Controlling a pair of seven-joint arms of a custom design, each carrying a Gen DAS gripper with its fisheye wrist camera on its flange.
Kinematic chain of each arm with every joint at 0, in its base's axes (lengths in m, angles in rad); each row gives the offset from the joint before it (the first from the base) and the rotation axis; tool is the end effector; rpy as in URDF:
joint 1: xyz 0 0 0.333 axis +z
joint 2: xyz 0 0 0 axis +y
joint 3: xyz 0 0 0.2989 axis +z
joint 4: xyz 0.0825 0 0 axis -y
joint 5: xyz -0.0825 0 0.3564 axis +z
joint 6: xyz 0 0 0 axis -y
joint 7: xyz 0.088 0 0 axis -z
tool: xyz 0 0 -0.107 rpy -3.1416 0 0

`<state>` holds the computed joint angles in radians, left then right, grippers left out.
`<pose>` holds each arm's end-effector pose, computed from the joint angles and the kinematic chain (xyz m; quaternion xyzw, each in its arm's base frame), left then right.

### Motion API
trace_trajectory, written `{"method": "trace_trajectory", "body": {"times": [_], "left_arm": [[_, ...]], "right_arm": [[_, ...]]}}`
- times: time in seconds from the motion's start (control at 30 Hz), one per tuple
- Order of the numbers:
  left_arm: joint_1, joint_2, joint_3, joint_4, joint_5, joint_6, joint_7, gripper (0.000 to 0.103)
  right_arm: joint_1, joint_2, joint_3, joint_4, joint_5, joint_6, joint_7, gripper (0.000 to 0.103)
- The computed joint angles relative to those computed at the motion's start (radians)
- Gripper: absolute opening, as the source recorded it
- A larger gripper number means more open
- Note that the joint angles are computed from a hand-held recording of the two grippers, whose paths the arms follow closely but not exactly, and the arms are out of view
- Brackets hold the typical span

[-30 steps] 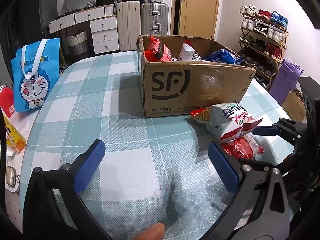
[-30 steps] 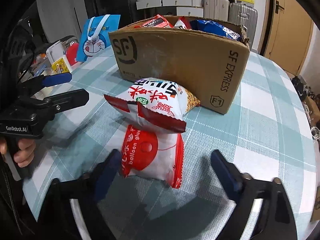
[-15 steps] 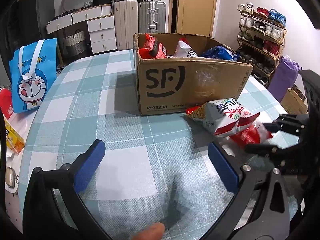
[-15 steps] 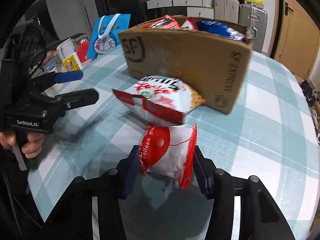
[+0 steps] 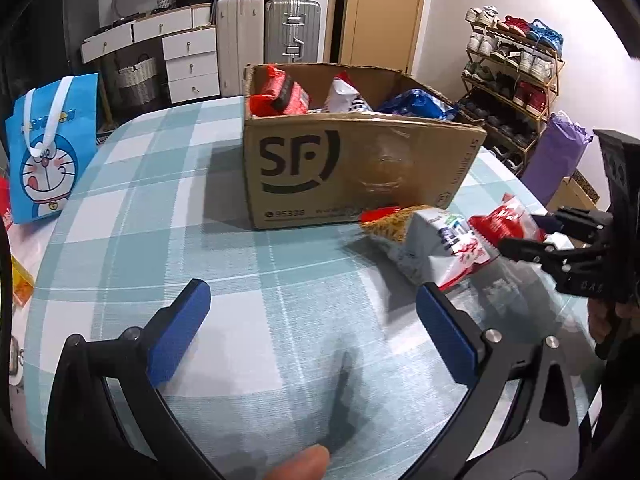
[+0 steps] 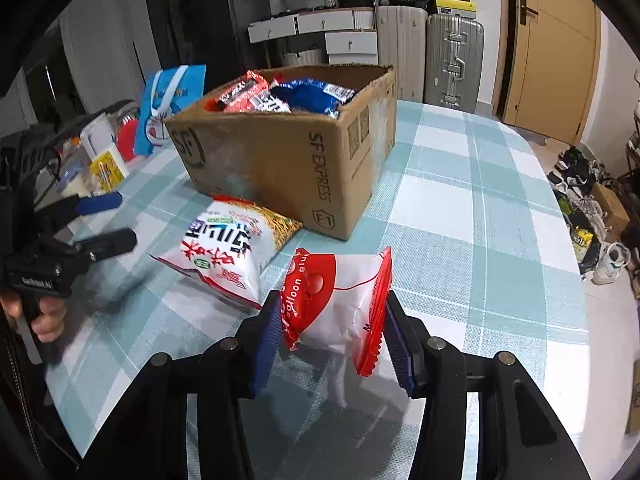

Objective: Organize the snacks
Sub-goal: 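Grasp the red-white balloon glue bag with the right tool while the left tool grasps the noodle snack bag, then carry the balloon glue bag and noodle snack bag over the box with both tools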

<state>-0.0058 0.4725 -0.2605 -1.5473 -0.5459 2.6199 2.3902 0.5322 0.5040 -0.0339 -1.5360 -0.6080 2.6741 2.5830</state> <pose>0.6827 -0.1400 0.4470 -0.4218 0.8247 -0.3549 0.1263 0.6075 0.3554 0.4283 -0.6426 0.6720 -0.2271 0.2896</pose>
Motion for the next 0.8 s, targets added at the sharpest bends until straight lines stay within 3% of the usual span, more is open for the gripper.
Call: {"method": "trace_trajectory", "body": {"times": [0.23, 0.37, 0.6, 0.8], "left_arm": [[-0.012, 0.002, -0.02, 0.02, -0.018, -0.041, 0.01, 0.102], [-0.035, 0.004, -0.019, 0.036, -0.006, -0.041, 0.011, 0.102], [-0.095, 0.045, 0.006, 0.097, 0.081, -0.065, -0.058, 0.102], [-0.142, 0.115, 0.036, 0.191, 0.19, -0.133, -0.188, 0.102]], "right_arm": [[-0.02, 0.039, 0.038, 0.032, 0.062, 0.061, -0.067, 0.049], [-0.012, 0.058, 0.036, 0.057, 0.101, 0.046, -0.11, 0.049], [0.013, -0.01, -0.027, -0.035, 0.049, 0.066, 0.008, 0.049], [-0.003, -0.042, -0.027, -0.078, 0.003, 0.084, 0.073, 0.049]]}}
